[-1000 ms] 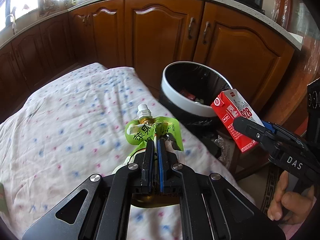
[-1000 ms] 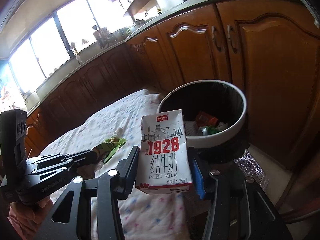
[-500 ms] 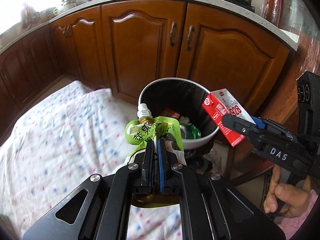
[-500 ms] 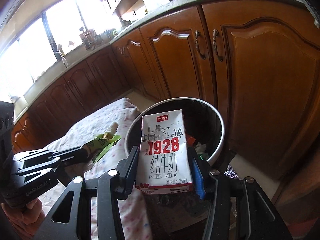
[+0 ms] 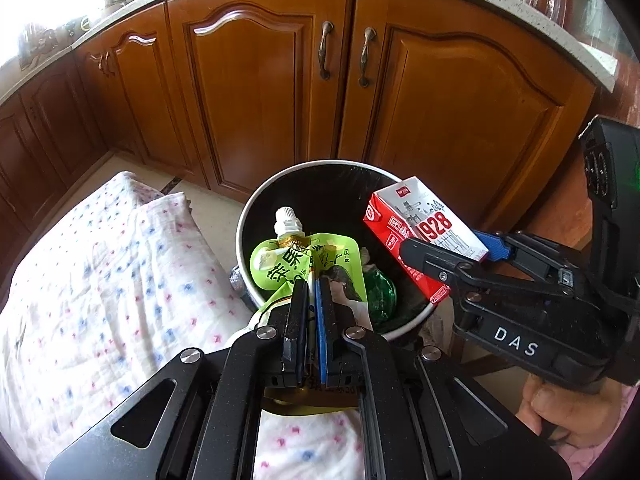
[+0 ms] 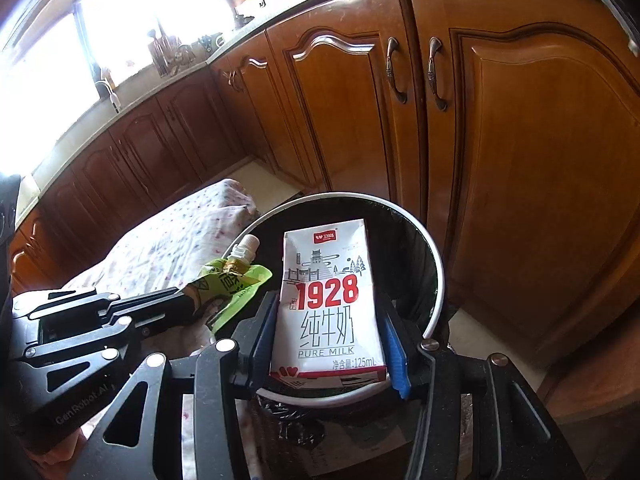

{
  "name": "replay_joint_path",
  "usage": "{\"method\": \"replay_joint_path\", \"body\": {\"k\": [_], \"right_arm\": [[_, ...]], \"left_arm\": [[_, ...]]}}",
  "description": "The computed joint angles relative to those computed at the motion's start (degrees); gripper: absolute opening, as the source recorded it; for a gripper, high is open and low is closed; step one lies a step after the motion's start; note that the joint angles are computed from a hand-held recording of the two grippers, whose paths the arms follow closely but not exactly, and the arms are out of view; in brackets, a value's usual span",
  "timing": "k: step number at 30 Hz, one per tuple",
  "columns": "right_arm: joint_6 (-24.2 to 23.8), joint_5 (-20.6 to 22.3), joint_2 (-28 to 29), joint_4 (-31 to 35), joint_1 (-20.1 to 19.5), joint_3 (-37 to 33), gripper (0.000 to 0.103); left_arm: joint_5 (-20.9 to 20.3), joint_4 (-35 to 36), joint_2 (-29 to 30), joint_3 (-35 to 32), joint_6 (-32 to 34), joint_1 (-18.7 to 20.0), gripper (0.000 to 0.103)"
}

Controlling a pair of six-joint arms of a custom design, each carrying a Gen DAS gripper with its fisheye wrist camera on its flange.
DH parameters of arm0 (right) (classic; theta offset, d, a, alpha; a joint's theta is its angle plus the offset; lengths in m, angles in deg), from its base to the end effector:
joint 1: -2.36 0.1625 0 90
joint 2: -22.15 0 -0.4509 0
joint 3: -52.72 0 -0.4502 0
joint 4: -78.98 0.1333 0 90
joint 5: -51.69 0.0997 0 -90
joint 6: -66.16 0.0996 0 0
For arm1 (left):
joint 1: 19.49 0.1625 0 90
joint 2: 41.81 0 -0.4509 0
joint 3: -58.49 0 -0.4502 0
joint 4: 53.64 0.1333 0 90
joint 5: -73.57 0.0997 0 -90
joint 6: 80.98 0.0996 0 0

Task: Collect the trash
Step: 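Carry pouch and milk carton over the bin and open both tools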

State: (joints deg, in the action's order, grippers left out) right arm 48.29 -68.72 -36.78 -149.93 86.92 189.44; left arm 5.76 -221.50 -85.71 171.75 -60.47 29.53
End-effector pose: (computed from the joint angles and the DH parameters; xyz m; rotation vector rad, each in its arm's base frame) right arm 0.0397 -0.4571 0.1545 -0.1120 -2.2088 1.1429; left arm -0.2617 -0.5619 -0.0226 1.3821 2.4026 -0.2993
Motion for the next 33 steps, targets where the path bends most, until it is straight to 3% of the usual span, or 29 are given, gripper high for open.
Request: {"method": "replay_joint_path", "body": {"k": [17,27,32,33], "right_arm": [[1.25,1.43,-1.41,4.32,-2.74,-0.85,0.049],[3.45,4.66,-3.76,5.65,-4.03,-0.03,0.05],[4.27,4.93,-4.43,2.83,-3.4,1.67,0.05],[4.52,5.01,-4.57,2.38,-3.29,2.01,0.051]], "left_arm": [[1.89,2.74,4.13,-3.69,-1.45,-0.13,0.004],[3.08,3.86,4.79,-4.54,-2.19,-0.61,0.005],[3.02,2.44,3.89,-3.64,-2.74,-0.68,0.035],[2.68,2.01,3.47,-3.31,-2.81,-0.58,0.035]]}}
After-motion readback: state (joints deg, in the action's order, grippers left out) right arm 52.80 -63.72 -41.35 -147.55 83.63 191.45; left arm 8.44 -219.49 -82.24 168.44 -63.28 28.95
